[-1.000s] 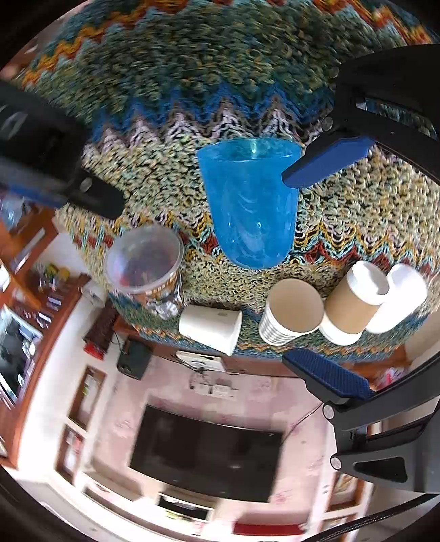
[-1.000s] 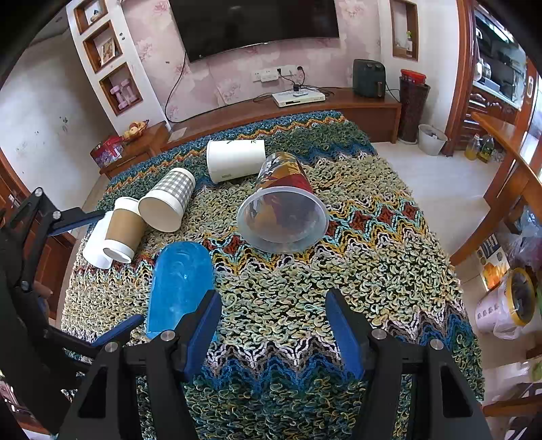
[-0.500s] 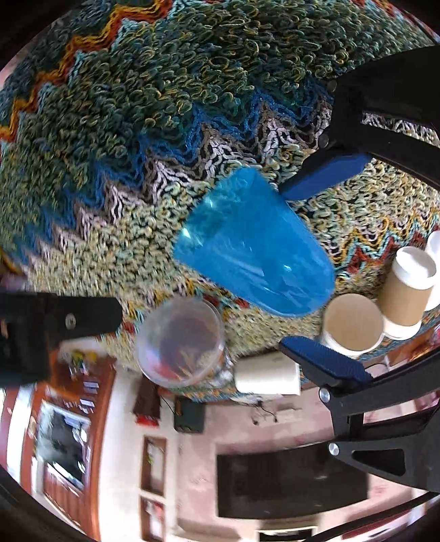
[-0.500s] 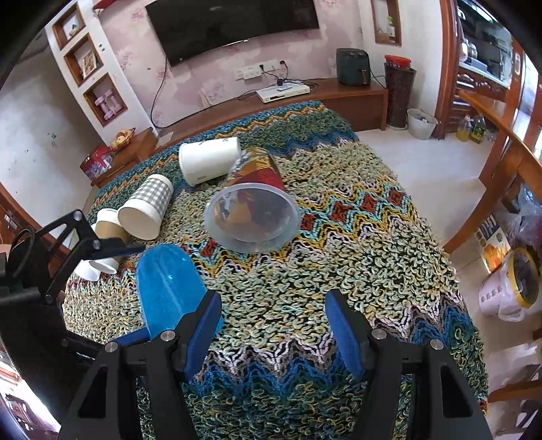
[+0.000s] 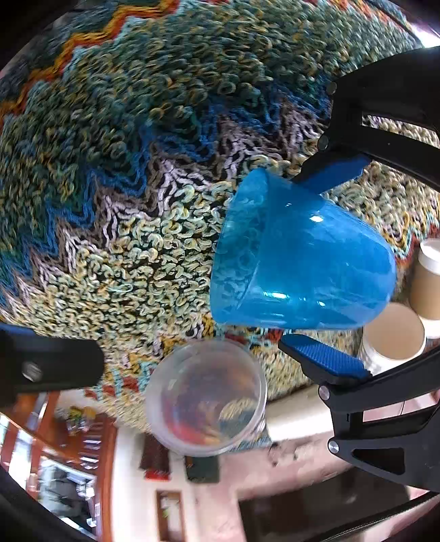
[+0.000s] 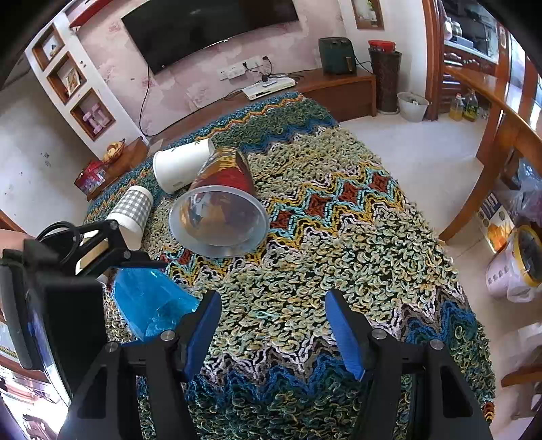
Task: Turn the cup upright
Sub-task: 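Lift the blue cup off the tablecloth with the left gripper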
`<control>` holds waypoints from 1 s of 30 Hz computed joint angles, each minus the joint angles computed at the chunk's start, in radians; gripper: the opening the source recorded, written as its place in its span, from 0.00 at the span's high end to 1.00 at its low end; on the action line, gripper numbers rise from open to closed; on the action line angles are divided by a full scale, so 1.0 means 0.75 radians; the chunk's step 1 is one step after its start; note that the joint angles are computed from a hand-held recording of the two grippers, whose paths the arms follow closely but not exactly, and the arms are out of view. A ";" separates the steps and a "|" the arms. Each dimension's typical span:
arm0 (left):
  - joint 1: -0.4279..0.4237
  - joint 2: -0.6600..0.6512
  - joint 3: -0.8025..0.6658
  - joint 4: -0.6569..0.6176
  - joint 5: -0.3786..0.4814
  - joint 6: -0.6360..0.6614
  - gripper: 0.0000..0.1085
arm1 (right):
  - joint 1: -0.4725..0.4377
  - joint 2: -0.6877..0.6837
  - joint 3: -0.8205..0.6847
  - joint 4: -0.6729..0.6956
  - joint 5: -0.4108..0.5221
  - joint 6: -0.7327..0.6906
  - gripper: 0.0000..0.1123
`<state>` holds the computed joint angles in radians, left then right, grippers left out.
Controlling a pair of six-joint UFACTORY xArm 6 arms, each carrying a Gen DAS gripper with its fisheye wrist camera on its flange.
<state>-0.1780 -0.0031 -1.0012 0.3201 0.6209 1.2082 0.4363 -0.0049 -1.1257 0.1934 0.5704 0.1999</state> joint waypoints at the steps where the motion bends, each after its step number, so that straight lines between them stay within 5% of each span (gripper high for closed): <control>1: -0.005 0.030 -0.047 -0.019 0.059 -0.020 0.27 | -0.002 0.001 0.000 0.006 0.002 -0.001 0.43; 12: 0.025 0.338 -0.586 -0.272 0.626 -0.205 0.28 | -0.008 -0.014 0.019 0.054 -0.022 -0.031 0.42; 18: 0.065 0.504 -0.858 -0.386 0.939 -0.450 0.28 | -0.008 -0.043 0.037 0.064 -0.032 -0.035 0.42; 30: 0.155 0.270 -0.564 -0.412 0.903 -0.998 0.29 | 0.024 -0.132 0.086 0.024 -0.038 -0.066 0.42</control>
